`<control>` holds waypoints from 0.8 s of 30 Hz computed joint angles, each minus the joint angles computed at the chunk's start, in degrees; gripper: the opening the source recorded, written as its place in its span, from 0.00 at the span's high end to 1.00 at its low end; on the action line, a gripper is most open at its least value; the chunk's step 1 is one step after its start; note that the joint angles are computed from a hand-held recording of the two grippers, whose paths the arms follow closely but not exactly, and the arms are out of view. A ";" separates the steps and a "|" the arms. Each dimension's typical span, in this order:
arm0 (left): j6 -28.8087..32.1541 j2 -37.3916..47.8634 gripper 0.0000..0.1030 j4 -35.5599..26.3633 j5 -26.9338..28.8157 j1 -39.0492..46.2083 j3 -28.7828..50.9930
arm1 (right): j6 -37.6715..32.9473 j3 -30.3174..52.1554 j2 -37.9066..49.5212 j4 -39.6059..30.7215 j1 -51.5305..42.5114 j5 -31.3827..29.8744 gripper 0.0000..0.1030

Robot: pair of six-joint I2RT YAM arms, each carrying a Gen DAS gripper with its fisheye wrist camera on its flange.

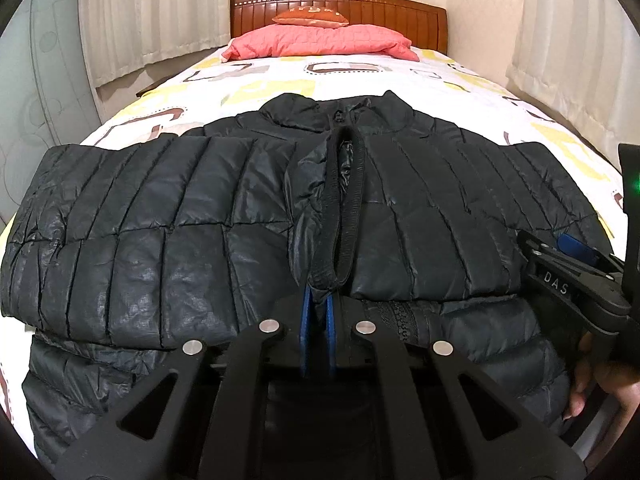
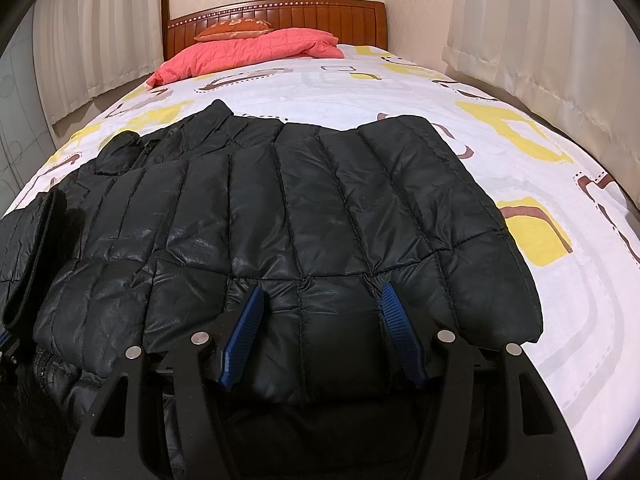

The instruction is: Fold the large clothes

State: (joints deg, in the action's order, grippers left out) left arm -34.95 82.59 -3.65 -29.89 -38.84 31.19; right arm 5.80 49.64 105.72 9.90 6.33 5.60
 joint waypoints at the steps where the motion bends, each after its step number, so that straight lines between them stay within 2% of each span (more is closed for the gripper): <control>1: -0.16 -0.19 0.92 0.11 0.25 0.20 -0.11 | -0.07 0.11 0.04 -0.10 -0.08 -0.06 0.40; 4: -1.18 -1.22 0.81 -0.21 0.91 0.65 -0.37 | -0.07 0.35 0.16 -0.30 -0.22 -0.28 0.40; 5: -2.07 -1.81 0.71 -0.97 0.38 0.35 -0.44 | -0.02 0.32 0.04 -0.43 -0.08 -0.12 0.39; 6: -2.10 -2.56 0.50 -0.72 0.81 0.47 -0.90 | -0.05 0.41 -0.01 -0.66 -0.07 -0.09 0.39; 8: -2.72 -5.63 0.33 -0.73 0.69 -0.55 -2.33 | 0.09 0.34 -0.27 -0.85 0.16 0.09 0.35; 11: -3.41 -8.85 0.33 -3.37 -0.40 -2.47 -2.90 | 0.30 -0.47 -1.90 -1.27 0.38 0.65 0.31; 17: -6.25 -18.06 0.33 -9.02 -1.14 -4.21 -6.67 | 0.11 -5.06 -8.09 -1.71 1.97 2.51 0.31; 20: -7.91 -25.37 0.33 -14.03 -1.58 -4.26 -9.20 | 0.13 -7.14 -11.39 -2.51 3.69 3.46 0.31; 24: -10.46 -39.59 0.33 -24.76 -1.86 -3.43 -12.49 | 1.54 -9.05 -15.77 -4.82 5.80 3.32 0.31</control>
State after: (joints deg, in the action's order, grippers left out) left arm -45.41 43.00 -28.41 -31.75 -42.27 18.69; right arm 7.34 40.59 89.95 5.09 12.13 8.93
